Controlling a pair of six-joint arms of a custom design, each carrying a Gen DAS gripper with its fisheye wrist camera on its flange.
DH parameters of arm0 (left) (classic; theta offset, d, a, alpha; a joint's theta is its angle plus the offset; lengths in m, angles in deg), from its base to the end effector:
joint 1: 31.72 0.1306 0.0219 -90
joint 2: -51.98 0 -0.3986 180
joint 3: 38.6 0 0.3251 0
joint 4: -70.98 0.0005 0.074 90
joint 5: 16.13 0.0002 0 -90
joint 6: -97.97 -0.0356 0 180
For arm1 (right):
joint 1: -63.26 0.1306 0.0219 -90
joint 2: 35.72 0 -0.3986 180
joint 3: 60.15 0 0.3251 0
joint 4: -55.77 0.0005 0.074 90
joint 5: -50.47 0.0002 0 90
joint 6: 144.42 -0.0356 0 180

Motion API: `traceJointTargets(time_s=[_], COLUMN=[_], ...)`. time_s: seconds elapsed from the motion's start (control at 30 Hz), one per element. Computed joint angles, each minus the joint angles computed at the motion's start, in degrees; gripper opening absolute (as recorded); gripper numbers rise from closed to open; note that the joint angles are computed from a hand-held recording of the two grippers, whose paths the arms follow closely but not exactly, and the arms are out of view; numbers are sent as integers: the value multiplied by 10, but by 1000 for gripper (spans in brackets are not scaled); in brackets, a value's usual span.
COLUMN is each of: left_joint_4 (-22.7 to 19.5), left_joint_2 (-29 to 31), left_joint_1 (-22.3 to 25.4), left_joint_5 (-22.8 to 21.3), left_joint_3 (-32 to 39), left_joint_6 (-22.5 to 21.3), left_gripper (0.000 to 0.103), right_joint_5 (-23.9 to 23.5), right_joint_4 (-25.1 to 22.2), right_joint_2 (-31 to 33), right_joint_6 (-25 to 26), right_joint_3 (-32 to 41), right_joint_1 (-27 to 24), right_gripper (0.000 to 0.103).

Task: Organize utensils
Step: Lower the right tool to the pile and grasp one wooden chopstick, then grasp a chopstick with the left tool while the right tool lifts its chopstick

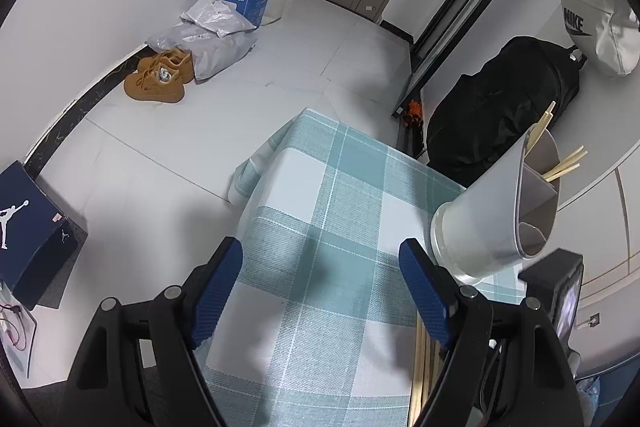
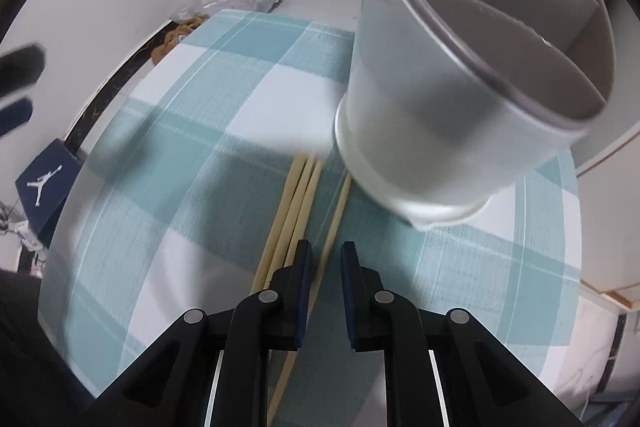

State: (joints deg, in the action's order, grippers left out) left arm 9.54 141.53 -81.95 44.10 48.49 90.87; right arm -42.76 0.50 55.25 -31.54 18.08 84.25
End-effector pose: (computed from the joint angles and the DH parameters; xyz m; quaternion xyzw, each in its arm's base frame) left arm 0.2624 -0.2884 0.4209 -0.3205 0.8872 -0.1007 0.3164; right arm 0.3604 0.1399 0.3558 -0.3715 0.9082 0.0245 0.1911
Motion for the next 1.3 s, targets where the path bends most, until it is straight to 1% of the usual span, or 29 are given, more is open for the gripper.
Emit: traceJointTargets(time_s=[0.1,0.27,0.33,0.37,0.4,0.5,0.6,0.67,0.73,0.8,0.87,1.0,1.03,1.1,1.3], left_joint_4=[-2,-10,-10,-9,-11,-27,-27,-39,-35,-32,-22,-20,-15,-13,-52], left_joint_2=[-1,-3,-4,-6,-6,-3,0,5,10,15,24,47,54,68,126], left_joint_1=[1,4,6,8,9,7,5,5,6,7,7,2,1,1,-5], left_joint_5=[3,8,11,14,14,7,6,2,12,24,37,65,80,106,133], left_joint_3=[-2,-4,-6,-8,-9,-6,-4,1,0,2,8,29,33,44,107], left_joint_6=[3,10,14,16,18,30,21,33,31,25,8,-26,-34,-48,-85], left_gripper=[77,77,77,77,77,77,77,77,77,77,77,77,77,77,77], right_joint_5=[7,11,7,0,-5,-20,-45,-67,-116,-142,-208,-305,-319,-362,-429], right_joint_4=[14,37,43,42,41,46,46,44,37,34,12,-24,-24,-49,-101], right_joint_2=[8,12,10,10,8,2,-13,-33,-54,-67,-73,-72,-69,-58,-36], right_joint_6=[-12,-14,-16,-18,-17,-12,-15,-14,-11,-16,-25,-41,-58,-71,-70], right_joint_3=[5,5,1,1,-2,-9,-15,-19,-18,-12,2,25,28,38,49], right_joint_1=[8,16,15,13,11,5,-6,-18,-40,-58,-96,-164,-168,-201,-281], right_gripper=[14,14,10,5,4,3,3,3,3,3,3,3,3,3,3])
